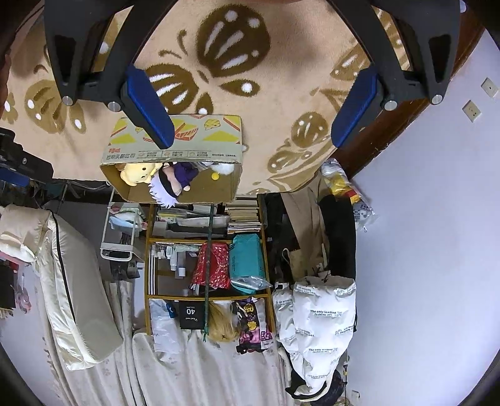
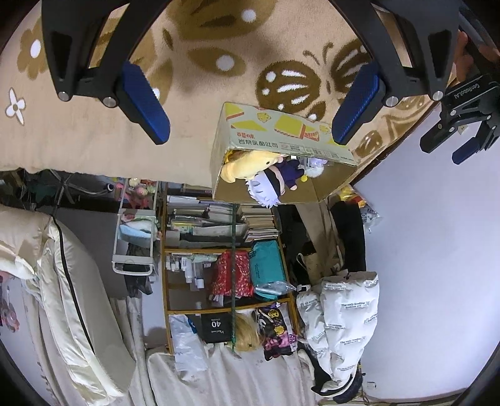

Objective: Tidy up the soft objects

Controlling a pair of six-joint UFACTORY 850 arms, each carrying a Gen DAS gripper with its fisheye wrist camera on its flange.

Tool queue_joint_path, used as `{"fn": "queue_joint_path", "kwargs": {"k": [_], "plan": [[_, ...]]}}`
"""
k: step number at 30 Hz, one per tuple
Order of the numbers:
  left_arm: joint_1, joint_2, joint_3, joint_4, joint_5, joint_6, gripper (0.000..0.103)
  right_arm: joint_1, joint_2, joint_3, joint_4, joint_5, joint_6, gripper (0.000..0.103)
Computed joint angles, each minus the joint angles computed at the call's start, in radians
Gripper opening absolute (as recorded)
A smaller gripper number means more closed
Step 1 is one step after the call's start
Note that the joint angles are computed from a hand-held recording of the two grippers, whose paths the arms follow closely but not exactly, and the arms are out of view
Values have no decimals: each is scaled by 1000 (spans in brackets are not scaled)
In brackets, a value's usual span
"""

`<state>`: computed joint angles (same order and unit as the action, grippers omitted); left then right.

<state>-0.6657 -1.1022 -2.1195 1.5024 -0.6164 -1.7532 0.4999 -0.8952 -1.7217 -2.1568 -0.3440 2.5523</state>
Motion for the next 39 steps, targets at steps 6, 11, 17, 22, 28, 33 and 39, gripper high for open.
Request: {"fn": "queue_joint_path", "kwargs": {"k": [6,11,17,22,28,33,39], "plan": [[2,-1,-2,-4,2,2,99,7,10,15,-12,-29,19,103],[4,-12,-16,-21,2,18,99,9,13,14,10,-29,-5,103],[6,-21,-26,-36,5,33,99,10,10,8,24,-23,-14,103],[8,-25,-31,-40,10,38,99,7,11,10,19,-20,-12,103],[8,-24,-31,-45,10,43,99,6,12,11,21,-18,-16,103],[8,-26,-34,-51,12,49,99,6,13,12,27,-15,-21,103],[10,-35,-41,-63,23,62,99,5,9,11,22,-14,-22,103]]}}
